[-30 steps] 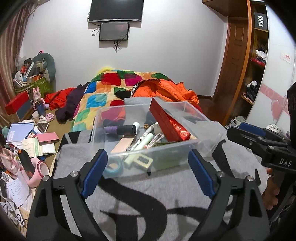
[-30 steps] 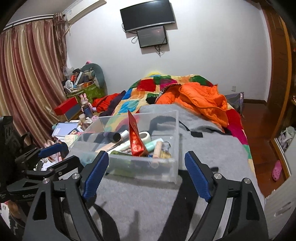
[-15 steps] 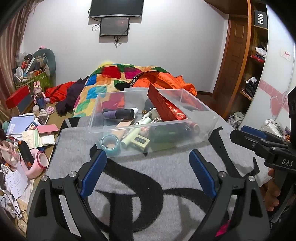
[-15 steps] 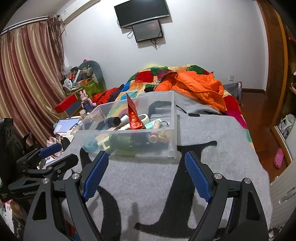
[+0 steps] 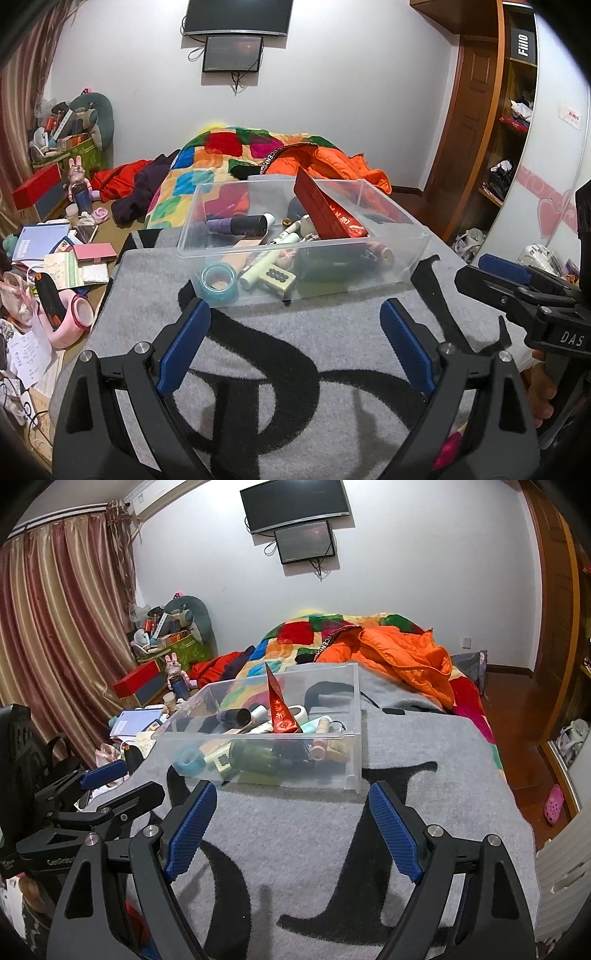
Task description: Organize objects
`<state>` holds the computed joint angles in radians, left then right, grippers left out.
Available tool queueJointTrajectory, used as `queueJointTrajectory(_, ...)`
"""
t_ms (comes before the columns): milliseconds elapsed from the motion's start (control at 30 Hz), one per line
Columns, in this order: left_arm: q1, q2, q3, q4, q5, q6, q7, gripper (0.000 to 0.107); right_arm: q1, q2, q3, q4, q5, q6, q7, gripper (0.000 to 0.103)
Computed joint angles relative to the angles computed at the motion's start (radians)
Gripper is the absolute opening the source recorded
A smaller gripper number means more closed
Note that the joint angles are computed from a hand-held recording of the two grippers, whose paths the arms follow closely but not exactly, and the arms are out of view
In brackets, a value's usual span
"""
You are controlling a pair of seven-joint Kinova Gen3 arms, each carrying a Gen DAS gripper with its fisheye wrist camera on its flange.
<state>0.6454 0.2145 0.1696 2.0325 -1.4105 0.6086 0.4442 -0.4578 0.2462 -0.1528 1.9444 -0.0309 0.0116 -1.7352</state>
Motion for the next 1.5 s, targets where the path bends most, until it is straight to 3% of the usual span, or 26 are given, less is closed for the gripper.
queueJointTrajectory(1000, -0.009, -0.026, 0.012, 0.005, 0.003, 0.0, -0.004, 0.096, 0.019, 0.002, -0.034, -0.001, 0.005, 0.001, 0.008, 0.082)
queueJointTrajectory(1500, -0.009, -0.028, 0.019, -0.013, 0.06, 0.009, -0.085, 0.096, 0.016, -0.002, -0.032, 0.007, 0.005, -0.012, 0.011, 0.082)
